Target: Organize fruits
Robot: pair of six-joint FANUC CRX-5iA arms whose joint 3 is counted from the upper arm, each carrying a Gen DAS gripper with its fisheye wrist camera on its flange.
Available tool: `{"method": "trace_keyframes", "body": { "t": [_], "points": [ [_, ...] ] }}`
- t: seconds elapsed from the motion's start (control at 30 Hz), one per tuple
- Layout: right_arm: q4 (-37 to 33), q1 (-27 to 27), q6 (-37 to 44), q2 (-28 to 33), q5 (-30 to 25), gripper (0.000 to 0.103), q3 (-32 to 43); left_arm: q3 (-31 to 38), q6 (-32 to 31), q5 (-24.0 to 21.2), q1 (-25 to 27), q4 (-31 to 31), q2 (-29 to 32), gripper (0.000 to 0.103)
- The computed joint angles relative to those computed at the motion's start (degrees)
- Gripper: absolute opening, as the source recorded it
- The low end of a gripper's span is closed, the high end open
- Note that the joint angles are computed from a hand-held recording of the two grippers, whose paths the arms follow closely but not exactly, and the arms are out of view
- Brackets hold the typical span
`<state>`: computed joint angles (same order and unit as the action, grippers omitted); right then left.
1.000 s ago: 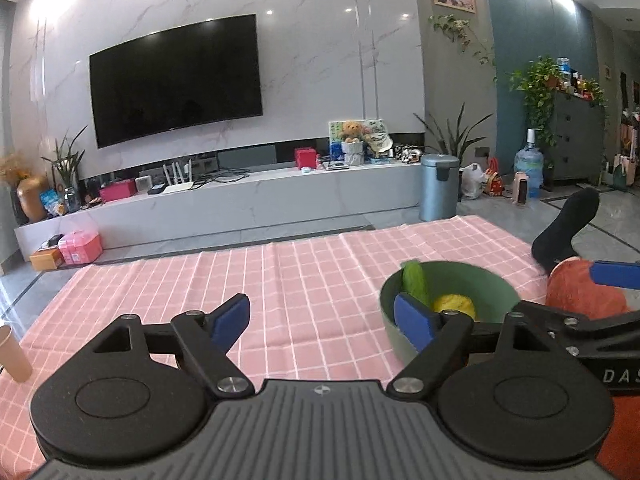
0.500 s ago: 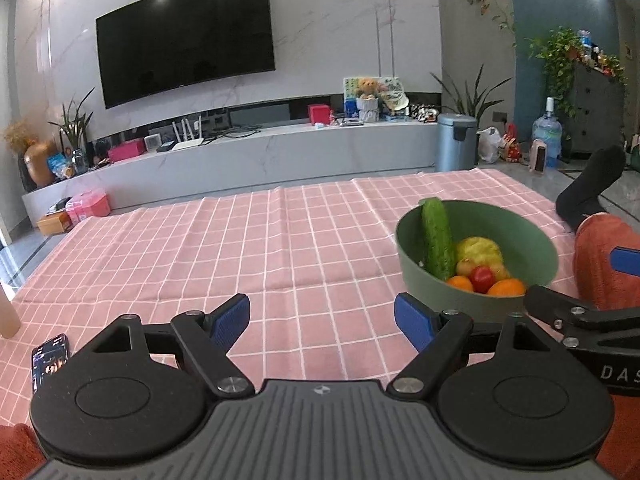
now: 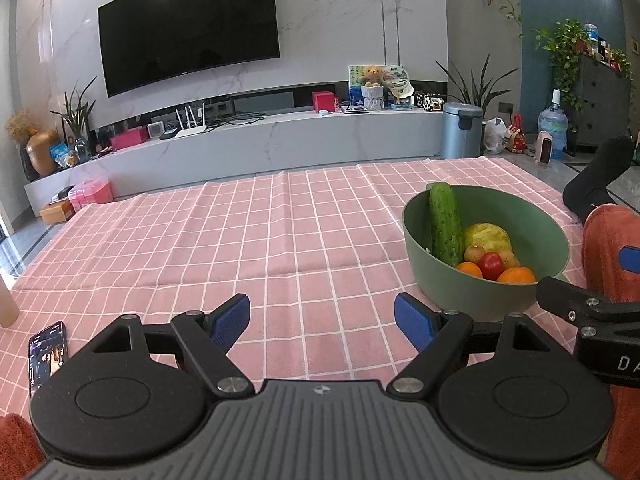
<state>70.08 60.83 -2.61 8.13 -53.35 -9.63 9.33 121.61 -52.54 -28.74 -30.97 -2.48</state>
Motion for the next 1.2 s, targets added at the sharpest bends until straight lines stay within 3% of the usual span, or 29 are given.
{"method": "trace_keyframes", "body": {
  "t": [1.2],
  "points": [
    [0.28, -0.46, -0.53, -0.63, 1.76, 0.098, -0.96, 0.17, -0.36, -0.20, 0.68, 0.81, -0.31, 0.096]
  ]
}}
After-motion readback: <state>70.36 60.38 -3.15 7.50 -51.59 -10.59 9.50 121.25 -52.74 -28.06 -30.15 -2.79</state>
